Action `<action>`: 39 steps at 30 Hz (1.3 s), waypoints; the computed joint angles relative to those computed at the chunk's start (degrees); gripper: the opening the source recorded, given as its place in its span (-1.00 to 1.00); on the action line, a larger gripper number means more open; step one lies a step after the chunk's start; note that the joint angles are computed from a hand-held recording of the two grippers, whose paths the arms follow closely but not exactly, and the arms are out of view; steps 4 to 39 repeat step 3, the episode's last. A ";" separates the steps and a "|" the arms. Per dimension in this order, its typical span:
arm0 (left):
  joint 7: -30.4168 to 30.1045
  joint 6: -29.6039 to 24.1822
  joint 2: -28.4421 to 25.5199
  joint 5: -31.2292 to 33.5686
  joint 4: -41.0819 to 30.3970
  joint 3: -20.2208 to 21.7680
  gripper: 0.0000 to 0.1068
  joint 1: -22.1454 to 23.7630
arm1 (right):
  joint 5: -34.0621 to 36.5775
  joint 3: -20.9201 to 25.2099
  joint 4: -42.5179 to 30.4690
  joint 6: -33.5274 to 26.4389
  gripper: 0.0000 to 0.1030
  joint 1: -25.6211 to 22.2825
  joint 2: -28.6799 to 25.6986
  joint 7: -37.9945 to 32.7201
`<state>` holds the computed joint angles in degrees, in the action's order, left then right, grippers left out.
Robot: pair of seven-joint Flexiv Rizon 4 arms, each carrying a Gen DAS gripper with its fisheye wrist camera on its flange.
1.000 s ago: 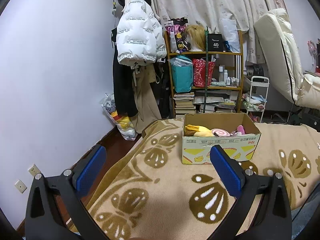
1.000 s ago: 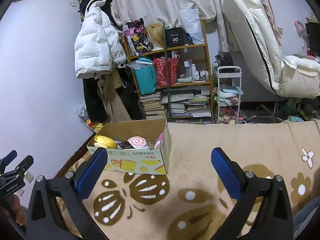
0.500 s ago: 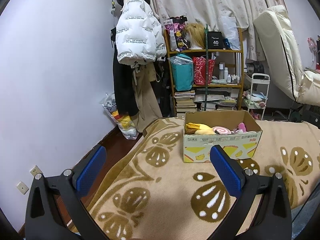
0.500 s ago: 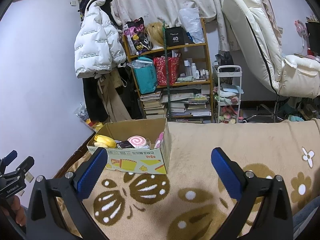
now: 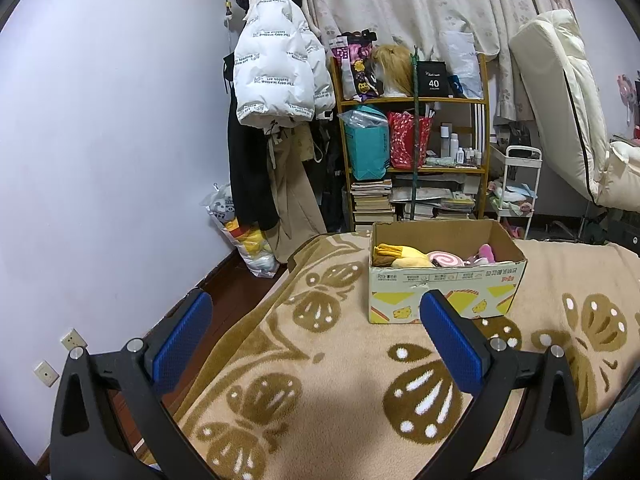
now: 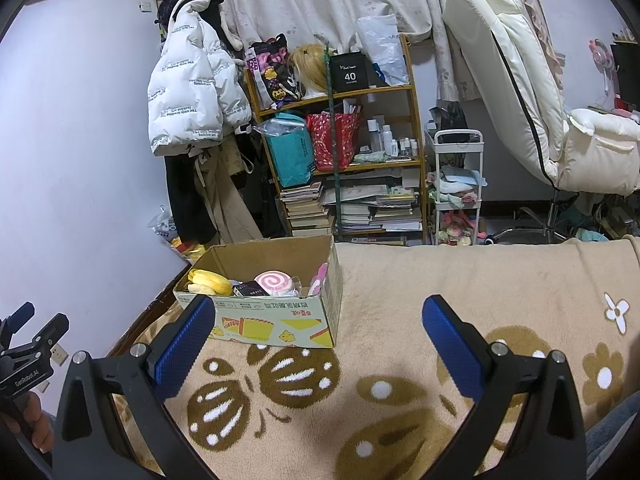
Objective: Organize soft objects
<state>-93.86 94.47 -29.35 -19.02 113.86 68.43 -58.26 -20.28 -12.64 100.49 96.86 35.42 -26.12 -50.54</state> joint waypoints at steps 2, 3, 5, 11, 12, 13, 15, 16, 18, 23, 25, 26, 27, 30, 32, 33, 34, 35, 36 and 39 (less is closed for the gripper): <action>-0.23 -0.17 -0.20 -0.06 -0.03 0.30 0.91 -0.26 | 0.03 -0.22 0.01 0.02 1.00 0.17 0.01 0.04; -0.49 -0.16 -0.49 -0.13 -0.01 0.68 0.91 -0.47 | 0.04 -0.10 0.00 0.00 1.00 0.05 0.02 -0.01; -0.49 -0.16 -0.49 -0.13 -0.01 0.68 0.91 -0.47 | 0.04 -0.10 0.00 0.00 1.00 0.05 0.02 -0.01; -0.49 -0.16 -0.49 -0.13 -0.01 0.68 0.91 -0.47 | 0.04 -0.10 0.00 0.00 1.00 0.05 0.02 -0.01; -0.49 -0.16 -0.49 -0.13 -0.01 0.68 0.91 -0.47 | 0.04 -0.10 0.00 0.00 1.00 0.05 0.02 -0.01; -0.49 -0.16 -0.49 -0.13 -0.01 0.68 0.91 -0.47 | 0.04 -0.10 0.00 0.00 1.00 0.05 0.02 -0.01; -0.49 -0.16 -0.49 -0.13 -0.01 0.68 0.91 -0.47 | 0.04 -0.10 0.00 0.00 1.00 0.05 0.02 -0.01; -0.49 -0.16 -0.49 -0.13 -0.01 0.68 0.91 -0.47 | 0.04 -0.10 0.00 0.00 1.00 0.05 0.02 -0.01; -0.49 -0.16 -0.49 -0.13 -0.01 0.68 0.91 -0.47 | 0.04 -0.10 0.00 0.00 1.00 0.05 0.02 -0.01; -0.49 -0.16 -0.49 -0.13 -0.01 0.68 0.91 -0.47 | 0.04 -0.10 0.00 0.00 1.00 0.05 0.02 -0.01; -0.49 -0.16 -0.49 -0.13 -0.01 0.68 0.91 -0.47 | 0.04 -0.10 0.00 0.00 1.00 0.05 0.02 -0.01; -0.49 -0.16 -0.49 -0.13 -0.01 0.68 0.91 -0.47 | 0.04 -0.10 0.00 0.00 1.00 0.05 0.02 -0.01; -0.49 -0.16 -0.49 -0.13 -0.01 0.68 0.91 -0.47 | 0.04 -0.10 0.00 0.00 1.00 0.05 0.02 -0.01; -0.49 -0.16 -0.49 -0.13 -0.01 0.68 0.91 -0.47 | 0.04 -0.10 0.00 0.00 1.00 0.05 0.02 -0.01; -0.49 -0.16 -0.49 -0.13 -0.01 0.68 0.91 -0.47 | 0.04 -0.10 0.00 0.00 1.00 0.05 0.02 -0.01; -0.49 -0.16 -0.49 -0.13 -0.01 0.68 0.91 -0.47 | 0.04 -0.10 0.00 0.00 1.00 0.05 0.02 -0.01; -0.49 -0.16 -0.49 -0.13 -0.01 0.68 0.91 -0.47 | 0.04 -0.10 0.00 0.00 1.00 0.05 0.02 -0.01; -0.49 -0.16 -0.49 -0.13 -0.01 0.68 0.91 -0.47 | 0.04 -0.10 0.00 0.00 1.00 0.05 0.02 -0.01; -0.49 -0.16 -0.49 -0.13 -0.01 0.68 0.91 -0.47 | 0.04 -0.10 0.00 0.00 1.00 0.05 0.02 -0.01; -0.49 -0.16 -0.49 -0.13 -0.01 0.68 0.91 -0.47 | 0.04 -0.10 0.00 0.00 1.00 0.05 0.02 -0.01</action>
